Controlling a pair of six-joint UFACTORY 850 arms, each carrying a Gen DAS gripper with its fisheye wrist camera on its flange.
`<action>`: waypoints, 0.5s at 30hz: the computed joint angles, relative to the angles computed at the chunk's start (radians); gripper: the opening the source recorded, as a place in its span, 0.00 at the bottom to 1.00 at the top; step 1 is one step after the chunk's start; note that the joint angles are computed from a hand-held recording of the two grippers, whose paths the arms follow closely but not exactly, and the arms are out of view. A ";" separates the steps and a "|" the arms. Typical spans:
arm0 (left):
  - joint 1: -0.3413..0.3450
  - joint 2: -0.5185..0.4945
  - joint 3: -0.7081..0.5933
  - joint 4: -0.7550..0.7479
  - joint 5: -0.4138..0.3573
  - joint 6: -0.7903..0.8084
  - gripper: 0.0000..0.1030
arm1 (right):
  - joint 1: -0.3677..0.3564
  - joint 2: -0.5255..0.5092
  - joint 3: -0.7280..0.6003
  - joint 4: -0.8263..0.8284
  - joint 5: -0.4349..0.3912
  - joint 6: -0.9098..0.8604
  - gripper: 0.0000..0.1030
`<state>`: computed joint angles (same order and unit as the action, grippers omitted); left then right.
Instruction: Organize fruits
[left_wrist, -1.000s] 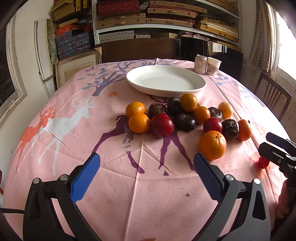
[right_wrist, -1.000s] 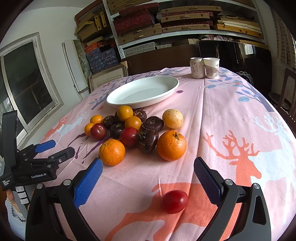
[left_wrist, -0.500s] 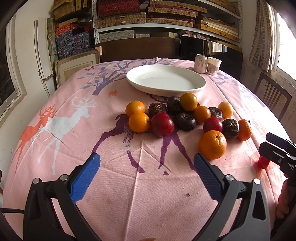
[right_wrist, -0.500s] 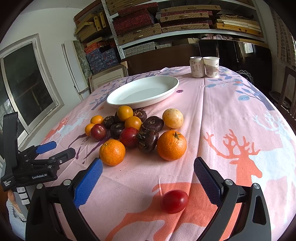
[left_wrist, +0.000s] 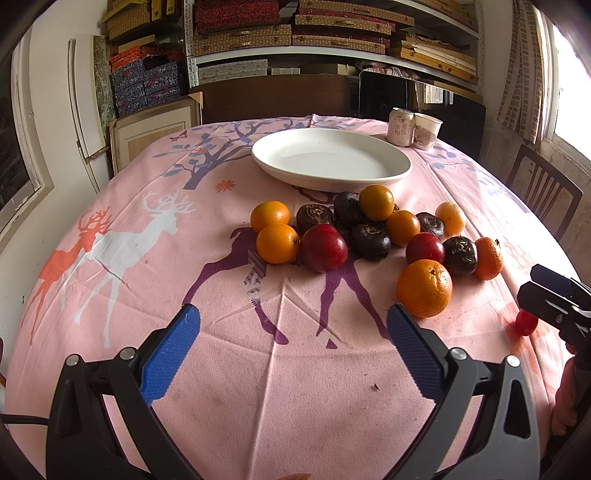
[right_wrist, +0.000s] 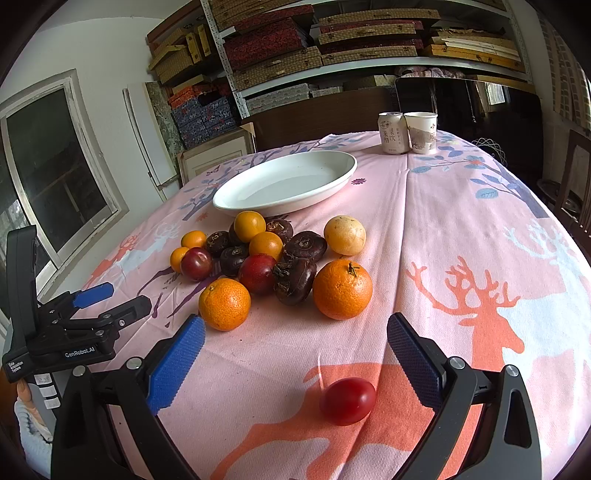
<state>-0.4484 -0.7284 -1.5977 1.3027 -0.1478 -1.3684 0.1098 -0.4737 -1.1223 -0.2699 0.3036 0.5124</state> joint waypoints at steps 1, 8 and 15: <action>0.000 0.000 0.000 0.000 0.000 0.000 0.96 | -0.001 -0.001 0.001 -0.003 0.002 0.003 0.96; 0.000 0.000 -0.001 -0.010 0.001 0.010 0.96 | -0.003 -0.001 0.000 -0.011 0.002 0.010 0.96; 0.000 -0.001 -0.001 -0.014 0.001 0.014 0.96 | -0.002 -0.001 0.001 -0.012 0.002 0.013 0.97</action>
